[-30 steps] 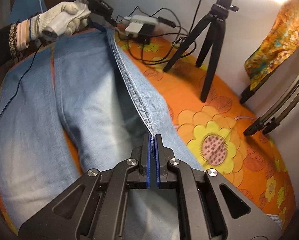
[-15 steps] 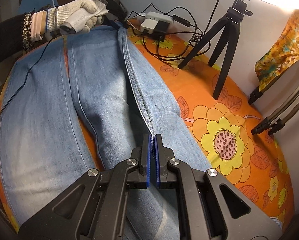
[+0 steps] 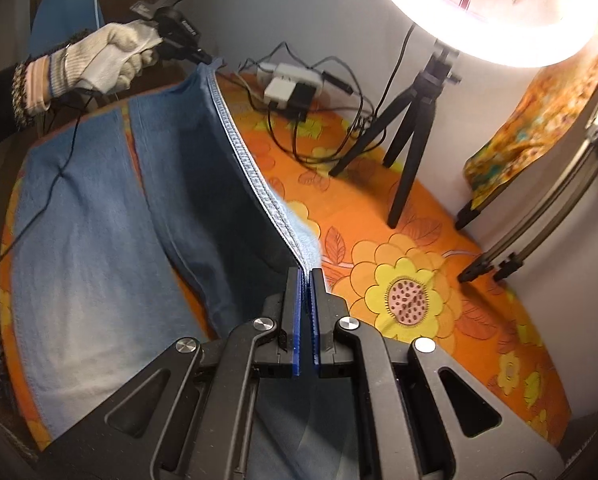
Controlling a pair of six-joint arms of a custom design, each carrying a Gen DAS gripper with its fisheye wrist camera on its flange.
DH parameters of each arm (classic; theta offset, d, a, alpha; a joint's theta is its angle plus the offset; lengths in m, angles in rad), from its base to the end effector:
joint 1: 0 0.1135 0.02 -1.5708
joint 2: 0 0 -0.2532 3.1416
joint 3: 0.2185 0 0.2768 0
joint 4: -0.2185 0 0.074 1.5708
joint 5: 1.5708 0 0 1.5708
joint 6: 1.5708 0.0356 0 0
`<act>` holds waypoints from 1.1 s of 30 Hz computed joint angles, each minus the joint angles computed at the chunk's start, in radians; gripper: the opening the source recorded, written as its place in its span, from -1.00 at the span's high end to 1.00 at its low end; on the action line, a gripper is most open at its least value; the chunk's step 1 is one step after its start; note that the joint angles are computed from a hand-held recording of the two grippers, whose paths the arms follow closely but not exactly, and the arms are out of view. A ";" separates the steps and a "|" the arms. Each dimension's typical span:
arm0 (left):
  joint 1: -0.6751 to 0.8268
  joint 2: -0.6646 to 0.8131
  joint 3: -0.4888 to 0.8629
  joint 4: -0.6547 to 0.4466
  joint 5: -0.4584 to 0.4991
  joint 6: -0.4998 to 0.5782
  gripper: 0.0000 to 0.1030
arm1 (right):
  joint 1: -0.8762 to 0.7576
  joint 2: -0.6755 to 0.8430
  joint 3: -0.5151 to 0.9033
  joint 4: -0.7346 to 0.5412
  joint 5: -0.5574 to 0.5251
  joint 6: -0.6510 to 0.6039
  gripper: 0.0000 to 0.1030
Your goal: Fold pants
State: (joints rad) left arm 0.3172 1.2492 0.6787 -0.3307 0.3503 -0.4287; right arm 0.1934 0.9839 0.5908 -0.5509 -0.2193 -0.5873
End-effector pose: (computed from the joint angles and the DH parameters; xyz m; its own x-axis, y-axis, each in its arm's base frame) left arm 0.2570 0.0715 0.1740 -0.6399 -0.6210 -0.4527 -0.3920 0.7704 -0.5027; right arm 0.2106 0.0491 0.1882 -0.4883 -0.6467 -0.5859 -0.7008 0.6907 -0.1783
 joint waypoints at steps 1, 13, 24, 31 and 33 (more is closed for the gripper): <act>0.019 -0.057 -0.020 -0.037 0.016 0.015 0.92 | 0.006 -0.036 0.003 -0.036 0.001 0.005 0.92; 0.472 -0.581 -0.112 -0.621 0.310 0.394 0.96 | 0.453 -0.551 0.028 -0.551 0.233 0.289 0.96; 0.875 -0.577 -0.160 -0.955 0.426 0.918 0.96 | 0.243 -0.668 -0.162 -0.557 0.208 0.272 0.45; 0.742 -0.625 -0.224 -0.840 0.370 0.783 0.96 | 0.154 -0.259 -0.104 -0.229 0.145 0.100 -0.23; 0.710 -0.620 -0.239 -0.802 0.351 0.756 0.96 | 0.198 -0.120 -0.081 -0.138 0.158 0.080 -0.23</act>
State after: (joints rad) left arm 1.0271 0.6293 0.4397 -1.1325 0.7017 0.3273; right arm 0.3917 0.8636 0.5102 -0.6889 -0.0610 -0.5069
